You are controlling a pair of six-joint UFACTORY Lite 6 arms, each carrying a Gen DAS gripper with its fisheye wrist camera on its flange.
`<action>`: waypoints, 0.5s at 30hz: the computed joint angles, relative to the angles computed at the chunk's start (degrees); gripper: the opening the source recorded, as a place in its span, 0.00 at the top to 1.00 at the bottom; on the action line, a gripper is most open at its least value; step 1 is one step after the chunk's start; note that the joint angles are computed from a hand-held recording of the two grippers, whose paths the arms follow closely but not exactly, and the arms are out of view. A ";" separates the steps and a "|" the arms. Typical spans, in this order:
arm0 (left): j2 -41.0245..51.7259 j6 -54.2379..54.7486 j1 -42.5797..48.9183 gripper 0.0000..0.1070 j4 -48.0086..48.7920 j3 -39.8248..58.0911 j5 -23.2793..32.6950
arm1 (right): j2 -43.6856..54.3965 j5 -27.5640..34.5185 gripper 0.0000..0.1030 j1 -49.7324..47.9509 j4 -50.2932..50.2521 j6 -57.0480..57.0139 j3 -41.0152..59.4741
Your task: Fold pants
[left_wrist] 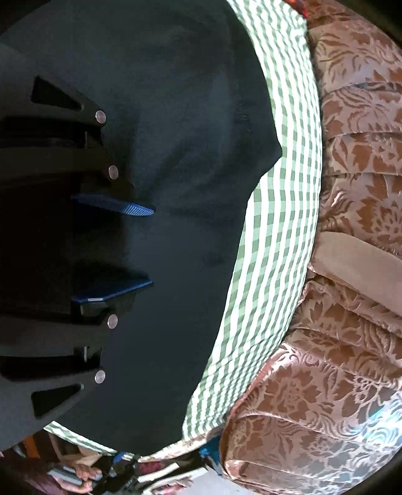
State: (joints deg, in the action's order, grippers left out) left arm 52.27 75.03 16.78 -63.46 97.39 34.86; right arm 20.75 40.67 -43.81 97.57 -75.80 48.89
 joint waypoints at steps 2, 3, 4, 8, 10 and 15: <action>0.14 -1.63 0.57 0.61 0.76 0.69 1.57 | 1.79 -1.01 0.61 1.45 1.51 -0.11 2.22; -0.06 -2.12 1.04 0.61 0.80 0.69 2.51 | 2.47 -1.83 0.63 2.17 1.53 0.28 3.37; -0.39 -2.24 1.65 0.61 0.59 0.38 3.49 | 3.15 -3.18 0.69 3.01 1.44 0.84 4.59; -1.88 -1.33 3.67 0.61 0.00 -1.51 5.65 | 1.86 -6.00 0.84 5.16 -0.89 4.46 6.31; -2.78 -0.90 5.06 0.61 -0.07 -2.52 7.26 | -2.60 -6.35 0.85 6.74 -0.64 3.52 4.74; -3.55 -0.93 7.68 0.61 -0.34 -3.67 11.61 | -11.16 -6.02 0.85 14.19 -3.41 5.13 4.16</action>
State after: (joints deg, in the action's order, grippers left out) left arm 48.72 74.10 24.46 -63.80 93.72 46.47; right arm 9.59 34.65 -29.62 94.16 -70.67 53.04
